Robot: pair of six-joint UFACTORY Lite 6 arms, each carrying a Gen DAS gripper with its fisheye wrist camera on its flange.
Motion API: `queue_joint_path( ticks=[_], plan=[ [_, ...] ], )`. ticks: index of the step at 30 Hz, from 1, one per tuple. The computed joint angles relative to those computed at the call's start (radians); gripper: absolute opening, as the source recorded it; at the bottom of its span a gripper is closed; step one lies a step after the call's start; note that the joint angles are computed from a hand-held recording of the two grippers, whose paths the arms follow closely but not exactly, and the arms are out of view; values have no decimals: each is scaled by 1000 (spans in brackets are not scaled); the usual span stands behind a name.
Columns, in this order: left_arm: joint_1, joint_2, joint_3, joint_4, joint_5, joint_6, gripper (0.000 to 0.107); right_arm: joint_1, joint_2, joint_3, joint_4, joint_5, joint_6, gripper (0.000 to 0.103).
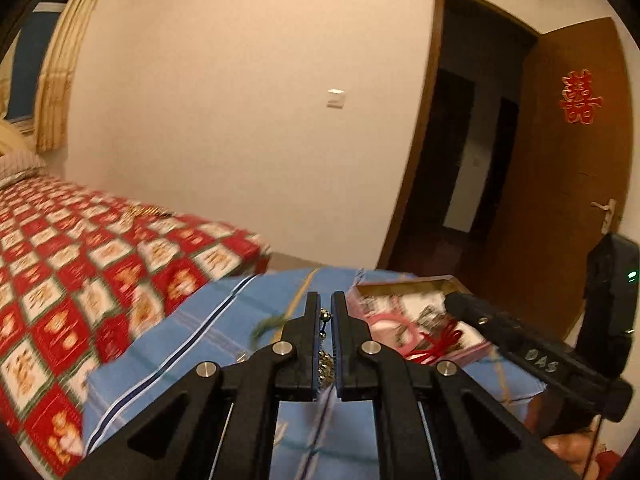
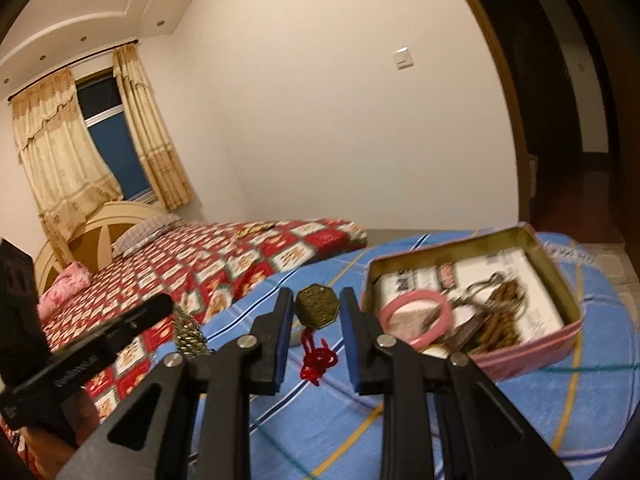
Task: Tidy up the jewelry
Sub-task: 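Carry the gold chains into the pink tin and open the right tool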
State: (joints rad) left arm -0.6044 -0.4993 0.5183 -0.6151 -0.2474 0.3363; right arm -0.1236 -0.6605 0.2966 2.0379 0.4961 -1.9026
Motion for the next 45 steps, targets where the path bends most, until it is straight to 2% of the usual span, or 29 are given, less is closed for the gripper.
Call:
queue_joint_path(
  ticks=[4,9,15,19,22,29,34,35,36,37,38,39,40,42,45],
  plan=[
    [-62,146,142,26,-28,-27,4,-125,63,61,-30,49,-17,27],
    [-111,384,334,199,-63,-208,4,-300,244,187,-34,141,-59,27],
    [-134,672,542,403,-76,-442,4,-360,503,316,39,164,-136,27],
    [-165,847,696,236,-44,-267,4,-370,629,381,5,165,-91,27],
    [-175,939,778,82,-22,-122,4,-355,666,401,7,121,-105,27],
    [-197,1031,859,-251,-14,218,4,-340,710,438,2,74,-144,27],
    [-206,1033,864,-391,-39,335,5,-329,714,439,40,46,-208,28],
    [-204,1030,863,-399,-28,342,7,-326,711,435,49,44,-219,29],
    [-199,1035,872,-413,-18,357,10,-326,710,434,47,47,-217,35],
    [-198,1037,877,-459,-11,399,29,-331,700,429,39,48,-206,48],
    [-200,1031,868,-470,-18,400,59,-333,685,417,70,43,-225,53],
    [-207,1014,843,-442,-47,359,70,-344,668,403,98,53,-243,64],
    [-217,983,798,-372,-94,276,79,-370,637,374,142,90,-268,69],
    [-229,942,753,-329,-133,231,79,-416,590,332,194,147,-284,73],
    [-262,910,715,-485,-208,388,79,-453,540,288,330,147,-350,74]
  ],
)
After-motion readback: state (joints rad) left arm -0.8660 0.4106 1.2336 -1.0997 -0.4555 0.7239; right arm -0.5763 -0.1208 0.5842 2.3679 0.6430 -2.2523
